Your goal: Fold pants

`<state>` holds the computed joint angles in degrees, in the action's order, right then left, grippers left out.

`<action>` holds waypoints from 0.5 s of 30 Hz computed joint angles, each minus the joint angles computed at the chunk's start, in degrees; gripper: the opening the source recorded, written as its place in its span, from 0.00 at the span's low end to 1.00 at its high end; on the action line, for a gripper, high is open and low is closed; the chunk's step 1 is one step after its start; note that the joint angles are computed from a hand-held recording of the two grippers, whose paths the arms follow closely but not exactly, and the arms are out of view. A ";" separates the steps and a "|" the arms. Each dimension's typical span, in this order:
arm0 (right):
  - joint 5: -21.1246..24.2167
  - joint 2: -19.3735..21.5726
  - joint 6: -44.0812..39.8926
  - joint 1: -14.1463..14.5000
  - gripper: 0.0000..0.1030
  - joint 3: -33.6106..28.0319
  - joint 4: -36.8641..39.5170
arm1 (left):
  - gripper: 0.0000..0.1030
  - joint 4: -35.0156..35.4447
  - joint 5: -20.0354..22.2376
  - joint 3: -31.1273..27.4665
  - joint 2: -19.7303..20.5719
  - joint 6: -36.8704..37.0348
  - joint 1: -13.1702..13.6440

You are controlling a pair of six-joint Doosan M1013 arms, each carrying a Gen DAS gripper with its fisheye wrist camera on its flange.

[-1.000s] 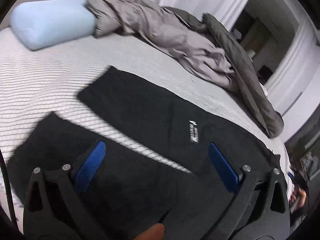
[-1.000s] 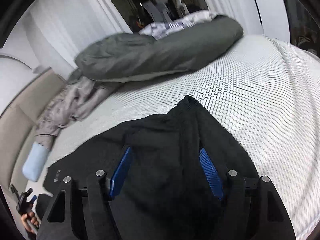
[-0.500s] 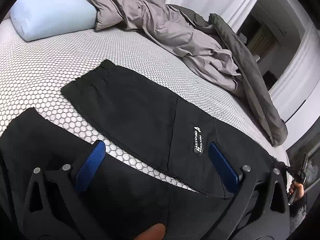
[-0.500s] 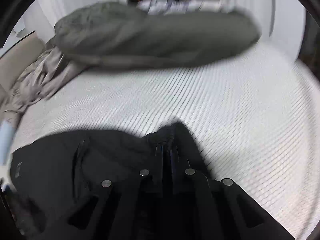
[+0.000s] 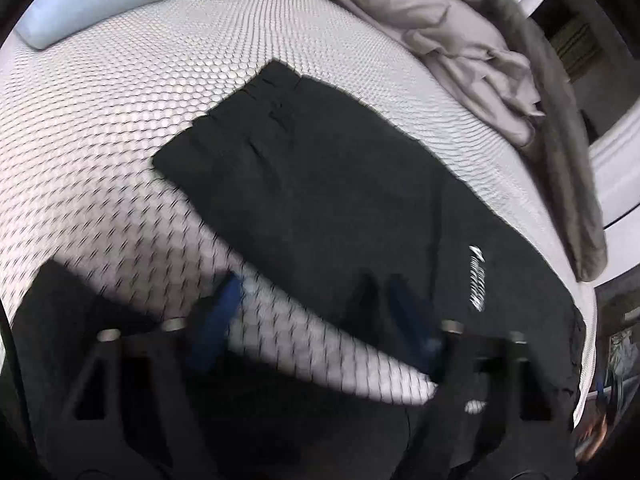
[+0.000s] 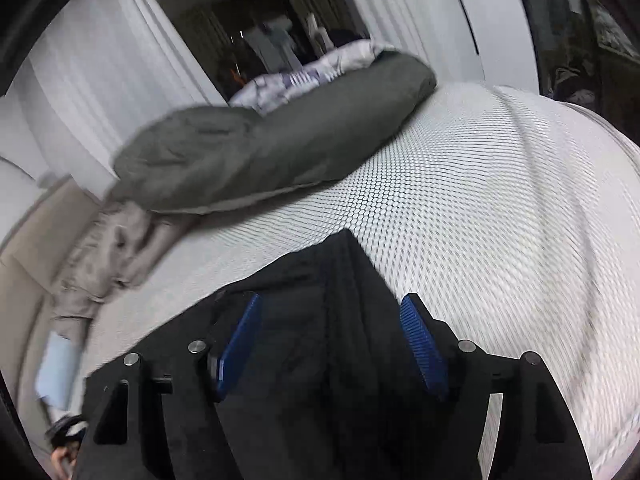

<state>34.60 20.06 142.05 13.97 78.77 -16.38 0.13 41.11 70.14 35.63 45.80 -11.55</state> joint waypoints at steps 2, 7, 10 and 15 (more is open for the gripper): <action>-2.29 -3.97 4.21 1.17 0.74 4.86 -3.51 | 0.18 4.06 0.80 -2.20 1.18 -1.40 -0.08; -0.50 -9.67 16.51 4.87 0.76 11.60 -16.90 | 0.09 6.77 -1.29 -2.60 1.07 -2.35 1.09; 1.90 -12.41 21.31 6.82 0.80 15.08 -21.90 | 0.14 3.26 -5.52 0.97 -1.60 -1.69 2.15; -0.96 -13.88 25.34 8.26 0.80 19.43 -21.98 | 0.63 18.83 -13.88 12.66 -10.61 -15.27 0.37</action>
<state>33.64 6.18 167.39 22.22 98.20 -38.36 18.95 27.23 82.79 25.02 30.53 -11.18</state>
